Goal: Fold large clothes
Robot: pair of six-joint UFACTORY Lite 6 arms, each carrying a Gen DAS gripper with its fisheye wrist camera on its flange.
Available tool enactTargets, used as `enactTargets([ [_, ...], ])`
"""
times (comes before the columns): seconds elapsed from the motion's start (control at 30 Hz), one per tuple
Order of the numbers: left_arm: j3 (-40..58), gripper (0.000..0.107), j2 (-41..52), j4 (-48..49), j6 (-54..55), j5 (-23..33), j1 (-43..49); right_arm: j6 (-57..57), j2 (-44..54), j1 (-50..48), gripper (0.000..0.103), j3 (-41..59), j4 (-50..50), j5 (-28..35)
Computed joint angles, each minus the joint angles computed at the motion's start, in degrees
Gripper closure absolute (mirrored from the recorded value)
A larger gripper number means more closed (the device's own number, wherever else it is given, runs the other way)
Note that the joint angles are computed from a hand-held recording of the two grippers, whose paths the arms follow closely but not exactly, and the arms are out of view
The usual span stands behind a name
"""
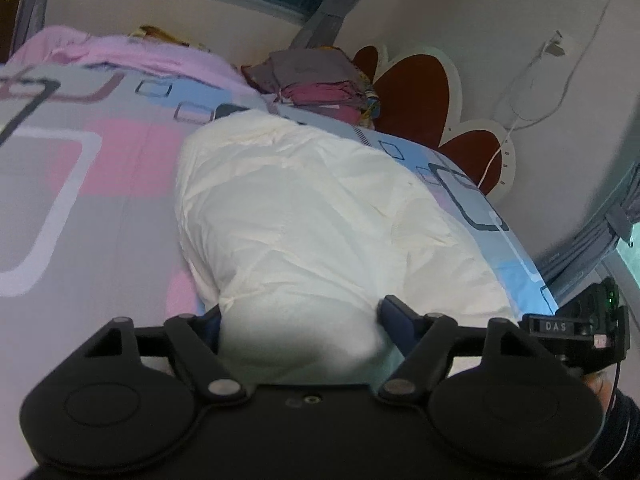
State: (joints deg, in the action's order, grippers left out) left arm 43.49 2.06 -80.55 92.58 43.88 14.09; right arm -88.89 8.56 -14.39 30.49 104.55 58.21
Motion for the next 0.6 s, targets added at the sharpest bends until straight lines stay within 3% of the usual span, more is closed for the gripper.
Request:
enactTargets([
  [0.1, 1.12, 0.032, -0.57, 2.1, -0.09, 1.19, 1.57, -1.02, -0.31, 2.19, 0.059, -0.08, 2.58, -0.16],
  [0.3, 7.68, 0.032, 3.66, 6.73, 1.9, 9.21, 10.13, -2.28, -2.73, 13.68, 0.059, 1.65, 13.77, -5.62],
  [0.5, 24.86, 0.032, 17.22, 12.43, 2.78, 20.18, 21.5, -8.33, 0.0, 33.49, 0.059, 11.96, 33.48, -19.07],
  [0.6, 27.96, 0.032, 20.63, 11.54, 3.48, 20.6, 21.59, -14.72, 8.27, 43.92, 0.059, 24.15, 45.68, -26.23],
])
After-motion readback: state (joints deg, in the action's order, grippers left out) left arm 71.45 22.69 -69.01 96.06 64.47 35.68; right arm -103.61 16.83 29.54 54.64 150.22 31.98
